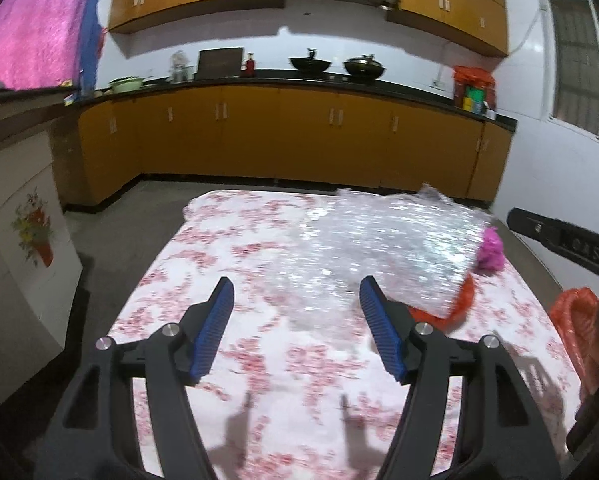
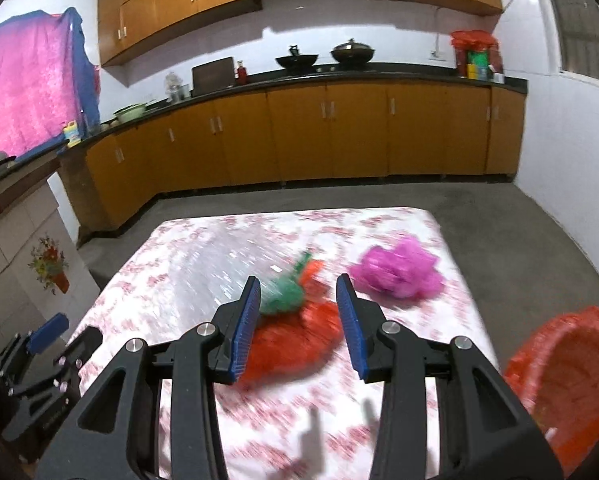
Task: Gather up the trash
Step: 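Return both tools to the table and grasp the bubble wrap with the right gripper, then lift the bubble wrap with the right gripper while the left gripper grasps the green-tied red bag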
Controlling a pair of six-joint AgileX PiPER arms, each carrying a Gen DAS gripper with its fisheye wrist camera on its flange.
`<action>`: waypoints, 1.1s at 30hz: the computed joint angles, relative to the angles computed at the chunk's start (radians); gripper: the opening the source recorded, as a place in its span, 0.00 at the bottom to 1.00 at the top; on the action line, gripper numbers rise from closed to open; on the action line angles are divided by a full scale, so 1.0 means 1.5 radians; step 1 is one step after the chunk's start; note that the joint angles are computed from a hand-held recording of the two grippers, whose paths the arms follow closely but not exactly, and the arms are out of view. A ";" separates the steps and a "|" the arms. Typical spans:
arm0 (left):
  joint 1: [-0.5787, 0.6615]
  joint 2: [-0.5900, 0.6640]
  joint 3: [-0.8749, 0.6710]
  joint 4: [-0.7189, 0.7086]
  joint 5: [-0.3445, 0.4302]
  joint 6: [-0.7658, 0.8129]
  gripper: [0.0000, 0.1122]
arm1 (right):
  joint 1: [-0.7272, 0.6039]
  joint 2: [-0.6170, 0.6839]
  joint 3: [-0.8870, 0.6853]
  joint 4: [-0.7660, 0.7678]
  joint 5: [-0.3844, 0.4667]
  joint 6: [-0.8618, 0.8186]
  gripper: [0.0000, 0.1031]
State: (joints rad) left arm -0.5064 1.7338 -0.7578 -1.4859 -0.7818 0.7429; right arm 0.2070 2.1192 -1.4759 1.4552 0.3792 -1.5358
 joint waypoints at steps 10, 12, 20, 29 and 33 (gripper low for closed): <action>0.076 -0.007 0.046 0.082 0.040 -0.085 0.59 | 0.036 0.086 -0.124 -0.230 -0.019 0.277 0.45; 0.082 -0.007 0.047 0.088 0.046 -0.091 0.59 | 0.031 0.096 -0.138 -0.250 0.003 0.307 0.45; 0.089 -0.008 0.046 0.096 0.062 -0.107 0.59 | 0.036 0.101 -0.141 -0.262 0.033 0.315 0.29; 0.076 -0.005 0.039 0.079 0.058 -0.094 0.59 | 0.035 0.062 -0.074 -0.143 0.020 0.174 0.04; 0.071 -0.003 0.028 0.066 0.058 -0.079 0.59 | 0.020 0.029 -0.048 -0.055 0.032 0.098 0.04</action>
